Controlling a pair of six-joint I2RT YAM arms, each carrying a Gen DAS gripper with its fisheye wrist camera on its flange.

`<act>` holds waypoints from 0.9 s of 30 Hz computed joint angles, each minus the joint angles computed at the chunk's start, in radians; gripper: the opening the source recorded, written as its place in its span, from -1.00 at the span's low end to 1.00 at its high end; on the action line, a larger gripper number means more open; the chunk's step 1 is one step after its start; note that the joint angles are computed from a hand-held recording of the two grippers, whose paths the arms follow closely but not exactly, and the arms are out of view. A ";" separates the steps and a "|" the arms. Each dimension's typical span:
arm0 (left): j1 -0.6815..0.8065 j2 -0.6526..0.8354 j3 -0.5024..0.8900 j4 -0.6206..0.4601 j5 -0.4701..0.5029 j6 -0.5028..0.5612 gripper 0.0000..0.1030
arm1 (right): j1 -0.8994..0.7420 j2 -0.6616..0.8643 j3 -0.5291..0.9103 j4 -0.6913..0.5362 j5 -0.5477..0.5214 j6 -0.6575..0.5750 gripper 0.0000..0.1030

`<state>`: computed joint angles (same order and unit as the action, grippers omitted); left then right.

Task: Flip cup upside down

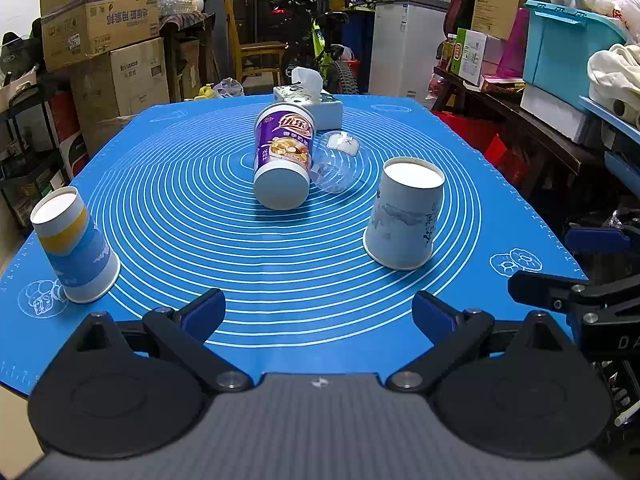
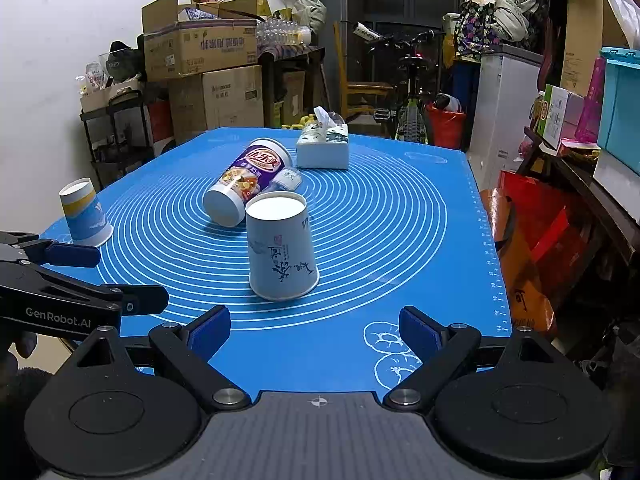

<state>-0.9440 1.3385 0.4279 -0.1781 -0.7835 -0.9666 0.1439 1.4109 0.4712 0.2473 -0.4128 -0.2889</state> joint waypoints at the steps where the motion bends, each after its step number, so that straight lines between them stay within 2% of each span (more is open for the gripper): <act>1: 0.000 0.000 0.000 0.000 0.000 0.000 0.92 | 0.000 0.000 0.000 0.000 0.000 0.000 0.78; 27: -0.008 0.018 0.017 -0.003 0.006 0.014 0.92 | -0.004 0.012 0.001 0.003 -0.006 0.001 0.78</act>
